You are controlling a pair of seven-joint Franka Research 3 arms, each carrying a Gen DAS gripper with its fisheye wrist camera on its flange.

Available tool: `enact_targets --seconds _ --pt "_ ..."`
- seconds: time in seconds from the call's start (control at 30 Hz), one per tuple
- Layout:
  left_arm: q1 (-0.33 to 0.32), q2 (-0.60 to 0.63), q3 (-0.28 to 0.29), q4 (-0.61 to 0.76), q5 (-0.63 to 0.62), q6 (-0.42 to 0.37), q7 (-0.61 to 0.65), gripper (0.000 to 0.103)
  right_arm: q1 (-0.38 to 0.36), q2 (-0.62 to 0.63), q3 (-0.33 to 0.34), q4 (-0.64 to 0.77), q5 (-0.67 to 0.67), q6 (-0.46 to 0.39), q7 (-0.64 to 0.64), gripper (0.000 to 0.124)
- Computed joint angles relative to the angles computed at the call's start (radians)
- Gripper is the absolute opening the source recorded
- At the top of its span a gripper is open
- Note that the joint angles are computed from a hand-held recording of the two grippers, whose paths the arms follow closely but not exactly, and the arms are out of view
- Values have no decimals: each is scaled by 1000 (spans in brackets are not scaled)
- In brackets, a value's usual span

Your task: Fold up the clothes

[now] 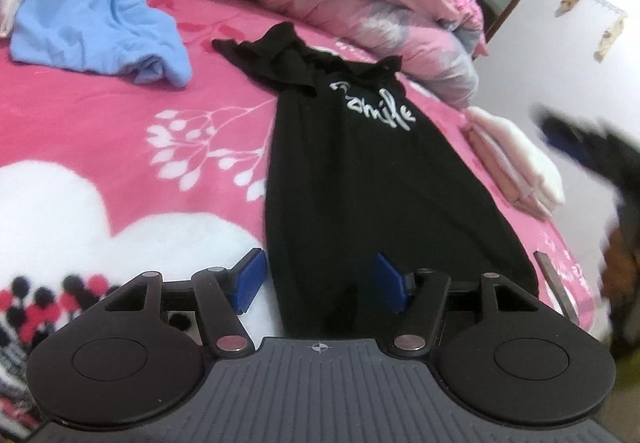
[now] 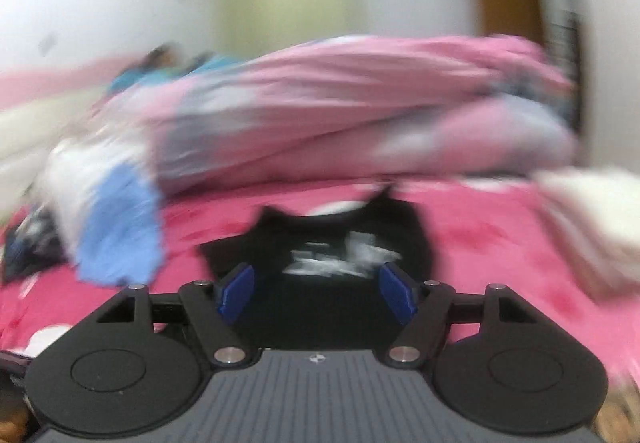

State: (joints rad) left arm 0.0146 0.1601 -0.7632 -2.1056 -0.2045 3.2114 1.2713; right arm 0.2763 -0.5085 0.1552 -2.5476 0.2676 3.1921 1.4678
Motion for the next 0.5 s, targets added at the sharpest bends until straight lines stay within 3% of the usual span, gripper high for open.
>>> enact_targets --seconds 0.07,0.13,0.17,0.27,0.4,0.43,0.5 --pt "50 41 -57 -7 22 72 30 61 69 168 -30 152 -34 -41 -68 73" --pt "149 94 -157 -23 81 144 30 61 146 331 -71 327 -30 -114 -167 73" --pt "195 122 -201 -32 120 181 22 61 164 402 -79 399 -15 -140 -227 73" --pt "307 201 -295 -61 252 272 -7 60 153 622 -53 628 -201 -226 -173 71" --pt "339 238 -304 -76 362 324 -37 58 236 854 -124 898 -389 -340 -83 61" --pt "339 241 -300 -76 380 329 -48 58 272 900 -169 960 -442 -388 -38 59" --pt "337 248 -292 -75 411 340 -72 58 266 975 -170 1068 -438 -490 -24 46"
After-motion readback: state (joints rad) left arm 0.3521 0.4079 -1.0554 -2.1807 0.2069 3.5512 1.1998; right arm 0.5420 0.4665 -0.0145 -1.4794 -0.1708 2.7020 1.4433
